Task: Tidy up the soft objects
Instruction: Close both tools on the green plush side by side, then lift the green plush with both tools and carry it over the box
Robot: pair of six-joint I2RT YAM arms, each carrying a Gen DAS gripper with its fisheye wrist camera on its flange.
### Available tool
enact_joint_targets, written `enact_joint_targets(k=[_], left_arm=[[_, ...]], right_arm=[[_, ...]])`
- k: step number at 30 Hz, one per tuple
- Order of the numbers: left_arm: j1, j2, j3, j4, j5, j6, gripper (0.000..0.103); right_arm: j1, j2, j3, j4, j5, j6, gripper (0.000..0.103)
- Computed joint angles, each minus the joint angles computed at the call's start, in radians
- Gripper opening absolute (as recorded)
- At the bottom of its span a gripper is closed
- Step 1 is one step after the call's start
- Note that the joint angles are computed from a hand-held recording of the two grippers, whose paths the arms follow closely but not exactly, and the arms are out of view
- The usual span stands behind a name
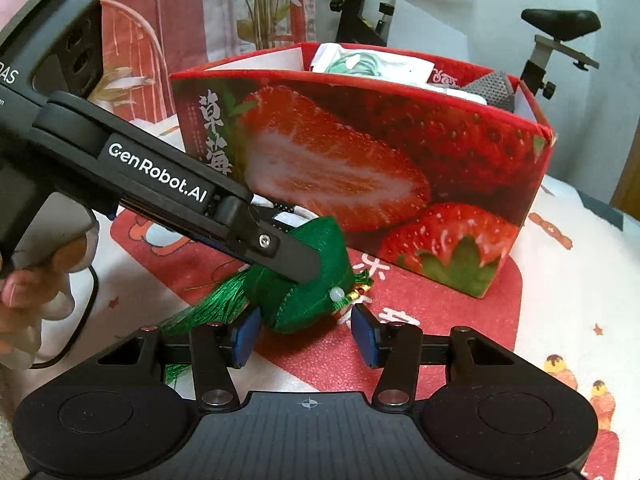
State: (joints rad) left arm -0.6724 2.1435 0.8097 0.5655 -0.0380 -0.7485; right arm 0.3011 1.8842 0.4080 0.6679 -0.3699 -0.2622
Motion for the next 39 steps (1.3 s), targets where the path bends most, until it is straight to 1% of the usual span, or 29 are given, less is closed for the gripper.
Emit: enact_joint_targets(k=[1,6,10,15,21,25,28,33,39], left_arm=[[0.010,-0.002,-0.006,0.006,0.020,0.017,0.053],[-0.011,-0.001,0.022,-0.028,0.006,0.045,0.051],[-0.039,-0.033,0.015,-0.051,-0.030,0.070,0.051],[-0.053,-0.109,-0.030,-0.044,-0.063,0.065,0.049],[-0.072,-0.235,-0.137,0.014,-0.097,0.040,0.049],[-0.090,-0.305,-0.170,0.008,-0.128,0.031,0.049],[-0.101,-0.356,-0.184,0.001,-0.151,0.041,0.049],[-0.114,-0.424,-0.204,0.018,-0.183,0.059,0.049],[-0.116,-0.499,-0.196,-0.008,-0.220,0.100,0.049]], right_arm=[[-0.002,0.004,0.005,-0.008,-0.005,0.000,0.042],[-0.002,-0.009,0.001,-0.013,0.002,0.011,0.040],[-0.020,-0.050,-0.015,-0.018,-0.023,0.010,0.040],[-0.010,-0.127,-0.049,-0.008,-0.020,0.007,0.040],[-0.003,-0.244,-0.087,-0.027,-0.019,-0.006,0.040],[0.011,-0.326,-0.109,-0.042,-0.005,-0.025,0.040],[0.014,-0.384,-0.110,-0.064,-0.002,-0.031,0.040],[-0.004,-0.469,-0.080,-0.140,-0.028,-0.023,0.040],[-0.001,-0.534,-0.028,-0.194,-0.036,-0.051,0.040]])
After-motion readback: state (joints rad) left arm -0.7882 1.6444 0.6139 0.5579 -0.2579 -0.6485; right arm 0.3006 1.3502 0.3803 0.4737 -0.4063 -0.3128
